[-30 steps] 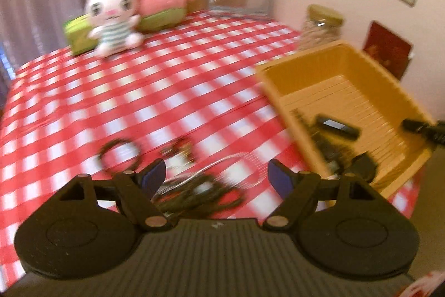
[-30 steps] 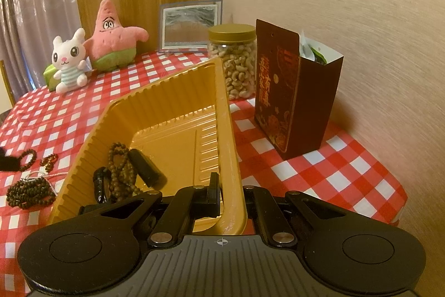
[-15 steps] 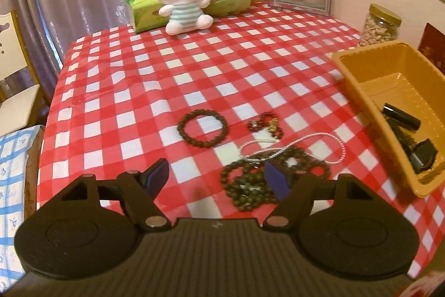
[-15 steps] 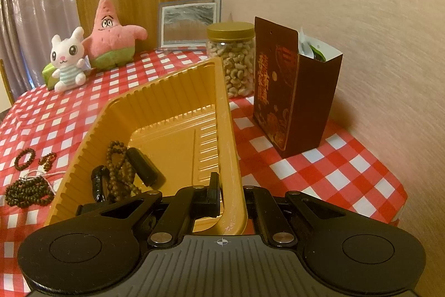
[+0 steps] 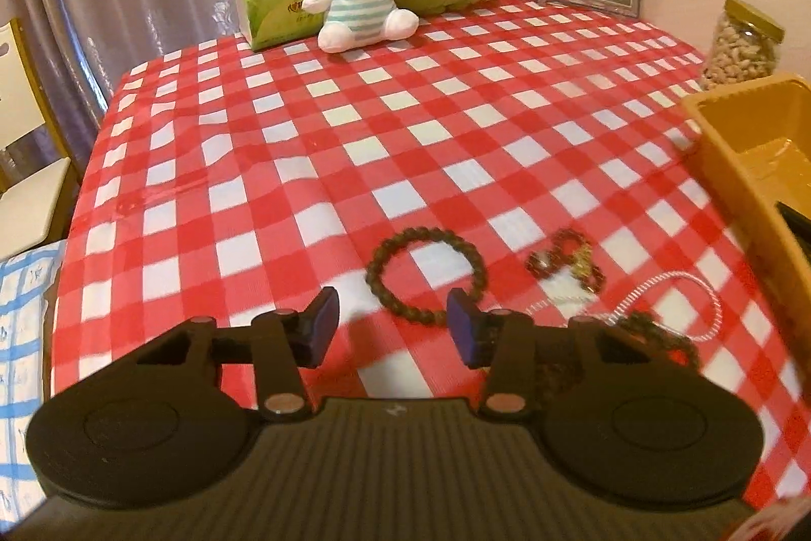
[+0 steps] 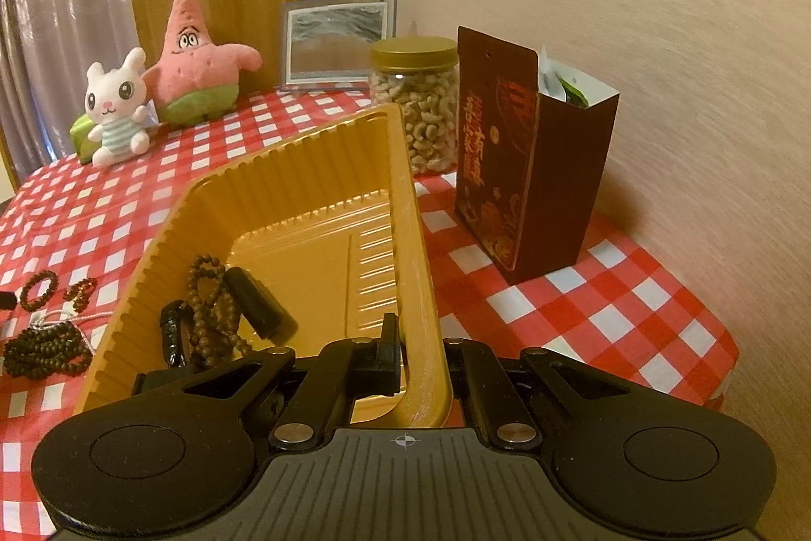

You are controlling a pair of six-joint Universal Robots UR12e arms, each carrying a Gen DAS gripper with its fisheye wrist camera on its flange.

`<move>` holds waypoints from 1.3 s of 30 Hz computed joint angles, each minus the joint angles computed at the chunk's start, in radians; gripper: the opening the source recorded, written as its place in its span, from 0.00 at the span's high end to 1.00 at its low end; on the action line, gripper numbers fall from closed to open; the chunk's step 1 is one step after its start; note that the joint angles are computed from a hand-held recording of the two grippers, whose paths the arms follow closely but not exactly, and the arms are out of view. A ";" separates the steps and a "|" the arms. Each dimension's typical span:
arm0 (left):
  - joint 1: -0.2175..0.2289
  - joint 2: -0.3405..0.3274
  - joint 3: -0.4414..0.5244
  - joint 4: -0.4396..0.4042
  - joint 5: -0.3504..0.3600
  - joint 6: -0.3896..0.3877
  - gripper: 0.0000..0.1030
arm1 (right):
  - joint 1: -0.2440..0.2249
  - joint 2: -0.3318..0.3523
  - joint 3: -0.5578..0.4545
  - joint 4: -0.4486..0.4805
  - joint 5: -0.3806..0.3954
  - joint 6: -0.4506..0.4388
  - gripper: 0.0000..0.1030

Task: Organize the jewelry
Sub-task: 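Grasp a round dark bead bracelet from the table with the left tool, then carry the round bead bracelet into the orange tray and open the left tool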

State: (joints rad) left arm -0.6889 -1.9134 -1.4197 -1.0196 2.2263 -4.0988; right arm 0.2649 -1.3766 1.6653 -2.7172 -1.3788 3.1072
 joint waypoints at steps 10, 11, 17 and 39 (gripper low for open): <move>0.044 -0.007 -0.002 0.010 -0.053 0.036 0.83 | 0.004 0.002 -0.006 0.010 -0.016 0.009 0.95; 0.046 -0.008 -0.002 0.008 -0.061 0.040 0.84 | 0.004 0.002 -0.006 0.010 -0.017 0.009 0.95; 0.044 -0.011 -0.005 0.025 -0.060 0.056 0.94 | 0.004 0.003 -0.007 0.011 -0.018 0.010 0.95; -0.021 0.005 0.057 0.119 0.006 0.077 0.95 | -0.004 0.005 -0.004 -0.005 0.017 0.003 0.96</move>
